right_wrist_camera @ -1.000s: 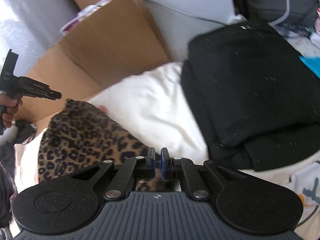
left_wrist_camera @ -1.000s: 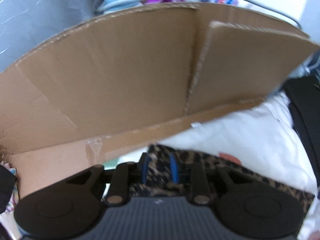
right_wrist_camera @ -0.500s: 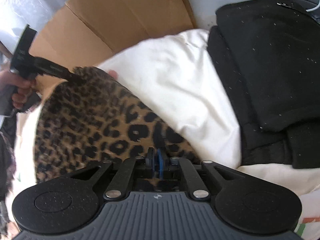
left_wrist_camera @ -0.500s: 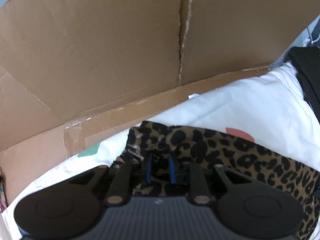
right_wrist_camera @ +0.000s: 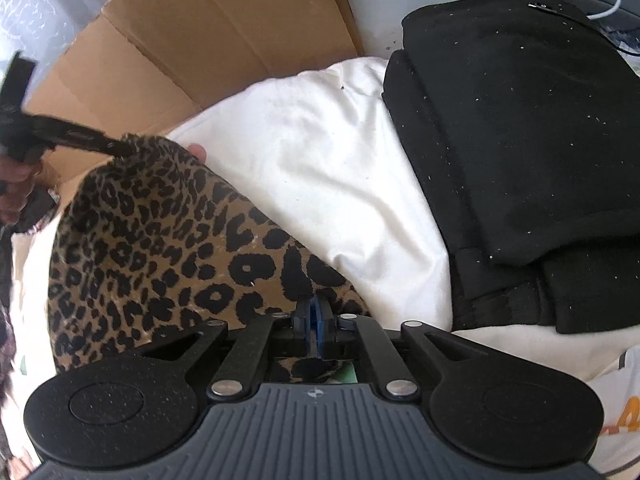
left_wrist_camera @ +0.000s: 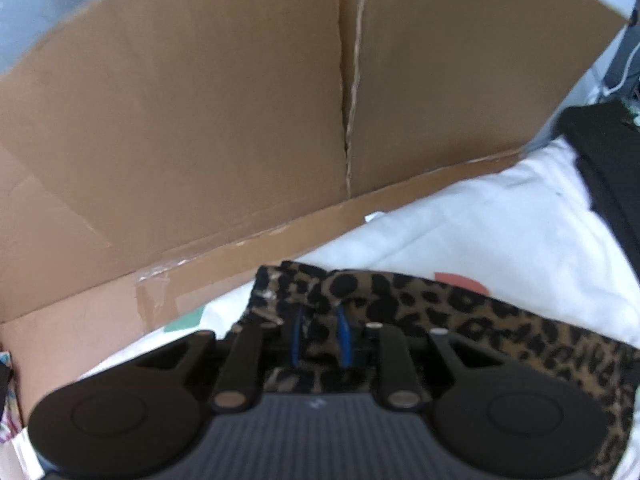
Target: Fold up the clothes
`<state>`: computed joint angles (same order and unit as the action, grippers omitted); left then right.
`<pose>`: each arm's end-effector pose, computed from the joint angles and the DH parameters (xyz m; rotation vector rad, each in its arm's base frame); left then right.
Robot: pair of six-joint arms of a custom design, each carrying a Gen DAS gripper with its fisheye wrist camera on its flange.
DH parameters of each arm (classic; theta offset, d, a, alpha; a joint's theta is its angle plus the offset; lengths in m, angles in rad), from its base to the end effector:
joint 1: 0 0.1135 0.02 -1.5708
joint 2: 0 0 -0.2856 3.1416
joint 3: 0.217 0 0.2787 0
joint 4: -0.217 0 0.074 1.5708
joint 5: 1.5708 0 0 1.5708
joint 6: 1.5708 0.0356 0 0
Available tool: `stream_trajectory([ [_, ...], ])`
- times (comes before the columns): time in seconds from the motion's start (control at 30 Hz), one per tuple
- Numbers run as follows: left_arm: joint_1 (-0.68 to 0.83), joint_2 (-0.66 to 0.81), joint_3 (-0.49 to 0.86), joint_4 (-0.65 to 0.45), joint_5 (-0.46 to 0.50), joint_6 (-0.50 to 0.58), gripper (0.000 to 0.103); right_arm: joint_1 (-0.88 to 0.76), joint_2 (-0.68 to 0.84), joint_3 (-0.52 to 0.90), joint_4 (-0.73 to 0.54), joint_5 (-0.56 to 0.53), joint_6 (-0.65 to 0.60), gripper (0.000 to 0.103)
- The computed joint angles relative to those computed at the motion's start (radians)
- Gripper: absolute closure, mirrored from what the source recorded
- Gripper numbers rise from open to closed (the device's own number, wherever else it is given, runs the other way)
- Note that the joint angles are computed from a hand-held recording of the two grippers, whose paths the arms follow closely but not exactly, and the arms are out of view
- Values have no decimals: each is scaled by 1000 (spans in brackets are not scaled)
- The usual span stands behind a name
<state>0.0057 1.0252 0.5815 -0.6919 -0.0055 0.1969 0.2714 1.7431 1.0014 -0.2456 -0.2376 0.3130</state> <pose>0.1896 0.0013 0.1956 0.2569 2.6962 0.0680 0.3542 0.1073 0.1646 -0.0391 2.6030 0.5224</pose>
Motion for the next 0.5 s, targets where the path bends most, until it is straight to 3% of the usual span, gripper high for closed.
stream_trajectory([
  [0.23,114,-164,-6,-191,107,105,89,24,-19,-7,42,-28,46,97],
  [0.5,213,-98,-142,-27,145,116,94,52,26,25,18,11,11,97],
])
